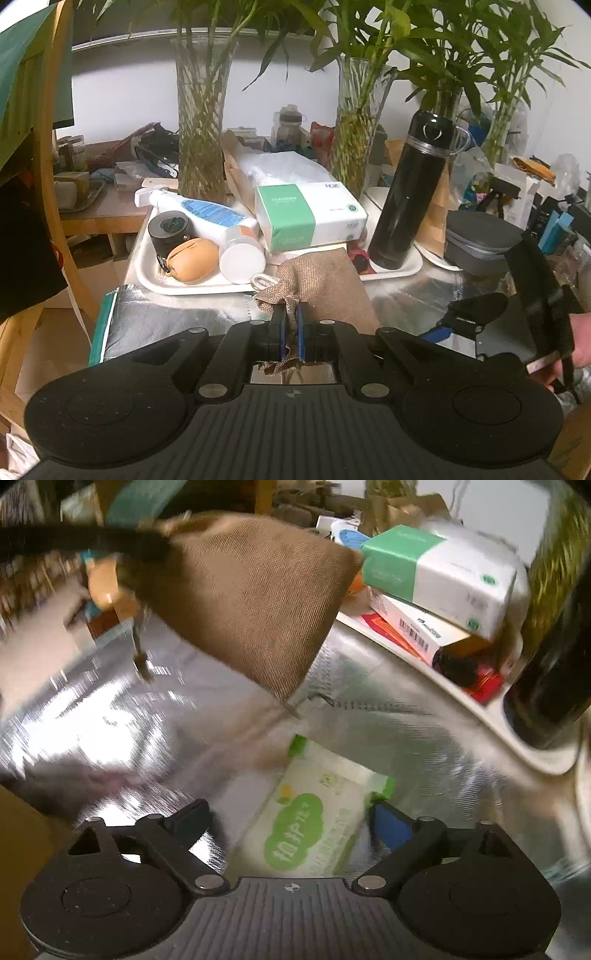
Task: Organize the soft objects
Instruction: 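Grasp the green-and-white wipes packet with the right gripper, then lift the pouch with the left gripper while the right gripper lifts the green packet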
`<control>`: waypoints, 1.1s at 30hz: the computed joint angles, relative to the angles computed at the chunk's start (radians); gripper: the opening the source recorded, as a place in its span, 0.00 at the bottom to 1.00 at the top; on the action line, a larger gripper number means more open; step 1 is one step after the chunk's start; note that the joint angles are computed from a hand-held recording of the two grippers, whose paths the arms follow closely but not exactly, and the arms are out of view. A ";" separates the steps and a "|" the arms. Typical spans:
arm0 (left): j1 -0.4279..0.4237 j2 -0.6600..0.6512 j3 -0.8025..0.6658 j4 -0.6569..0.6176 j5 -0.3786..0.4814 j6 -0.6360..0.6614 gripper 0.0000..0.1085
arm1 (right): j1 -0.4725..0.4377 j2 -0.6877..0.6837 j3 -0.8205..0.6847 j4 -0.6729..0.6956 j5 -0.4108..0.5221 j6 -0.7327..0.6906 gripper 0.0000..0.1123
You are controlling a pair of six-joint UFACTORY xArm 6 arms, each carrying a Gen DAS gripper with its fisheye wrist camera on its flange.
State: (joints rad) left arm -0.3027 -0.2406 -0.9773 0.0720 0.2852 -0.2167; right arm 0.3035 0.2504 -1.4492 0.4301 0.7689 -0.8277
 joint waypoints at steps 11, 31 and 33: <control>0.004 0.001 0.001 -0.010 0.003 0.001 0.06 | -0.041 0.022 -0.061 -0.104 0.047 0.192 0.53; -0.022 0.009 -0.073 0.104 0.162 -0.044 0.06 | -0.102 -0.158 0.000 -0.194 0.094 0.271 0.46; -0.029 -0.004 -0.084 0.132 0.199 -0.066 0.06 | -0.120 -0.188 0.005 -0.187 0.099 0.298 0.46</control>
